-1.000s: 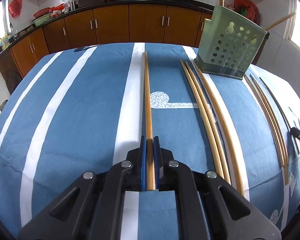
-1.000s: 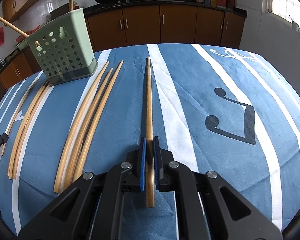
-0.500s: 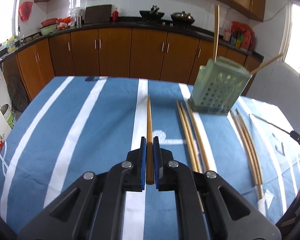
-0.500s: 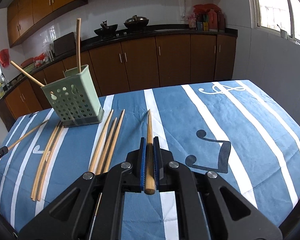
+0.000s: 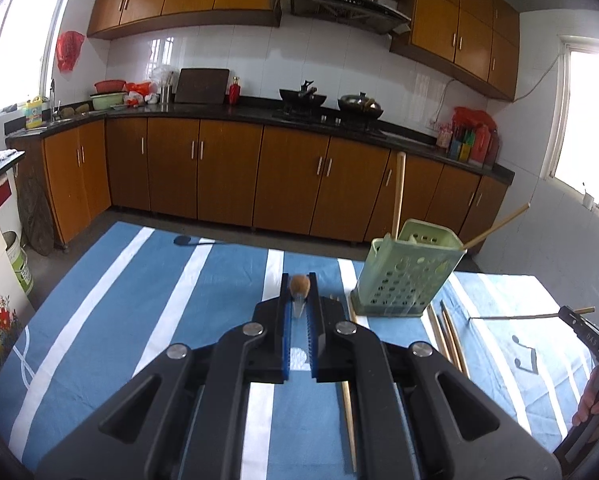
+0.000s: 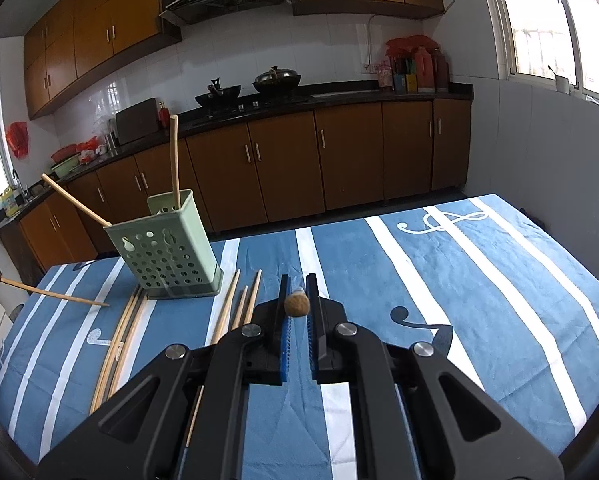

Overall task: Organize utensils
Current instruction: 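Lift both held chopsticks and carry them toward the green holder, then lower the chopsticks into the holder and open both tools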

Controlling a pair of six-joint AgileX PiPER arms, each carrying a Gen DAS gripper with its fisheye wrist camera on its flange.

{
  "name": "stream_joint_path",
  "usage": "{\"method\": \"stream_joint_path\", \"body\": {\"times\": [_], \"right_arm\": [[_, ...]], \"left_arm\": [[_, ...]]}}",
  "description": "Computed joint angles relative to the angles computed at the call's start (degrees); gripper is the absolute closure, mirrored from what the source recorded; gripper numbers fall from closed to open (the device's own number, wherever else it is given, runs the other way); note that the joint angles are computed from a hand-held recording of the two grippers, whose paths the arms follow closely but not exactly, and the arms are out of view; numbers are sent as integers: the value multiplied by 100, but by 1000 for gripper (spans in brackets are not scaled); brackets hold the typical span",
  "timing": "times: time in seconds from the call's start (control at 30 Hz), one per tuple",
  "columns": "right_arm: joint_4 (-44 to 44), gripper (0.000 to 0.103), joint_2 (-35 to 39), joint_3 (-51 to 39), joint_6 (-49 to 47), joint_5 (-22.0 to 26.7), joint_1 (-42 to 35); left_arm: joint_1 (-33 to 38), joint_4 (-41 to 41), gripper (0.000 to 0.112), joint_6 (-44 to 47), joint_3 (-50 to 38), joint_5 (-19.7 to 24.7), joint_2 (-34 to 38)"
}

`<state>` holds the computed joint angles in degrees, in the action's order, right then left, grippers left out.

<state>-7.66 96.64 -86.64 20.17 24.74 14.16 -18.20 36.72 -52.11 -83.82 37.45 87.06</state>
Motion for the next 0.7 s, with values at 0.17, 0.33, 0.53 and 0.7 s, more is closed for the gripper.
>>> {"method": "stream_joint_path", "body": {"times": [0.17,0.33,0.53,0.7], "right_arm": [[130,95,-46,-112,-119,-33,-26],[363,95,-25,-338,-363,23,-60],[1379,95,-23,-739,-1197,205,-183],[2355,95,14,-1332,-1923,387,-238]], "left_arm": [[27,-100,104,244,-383,53,52],[-33,-132,105,503,-766,181,157],[-65,-400,105,909,-1268,298,242],[-134,-703,105,1173,-1912,364,395]]}}
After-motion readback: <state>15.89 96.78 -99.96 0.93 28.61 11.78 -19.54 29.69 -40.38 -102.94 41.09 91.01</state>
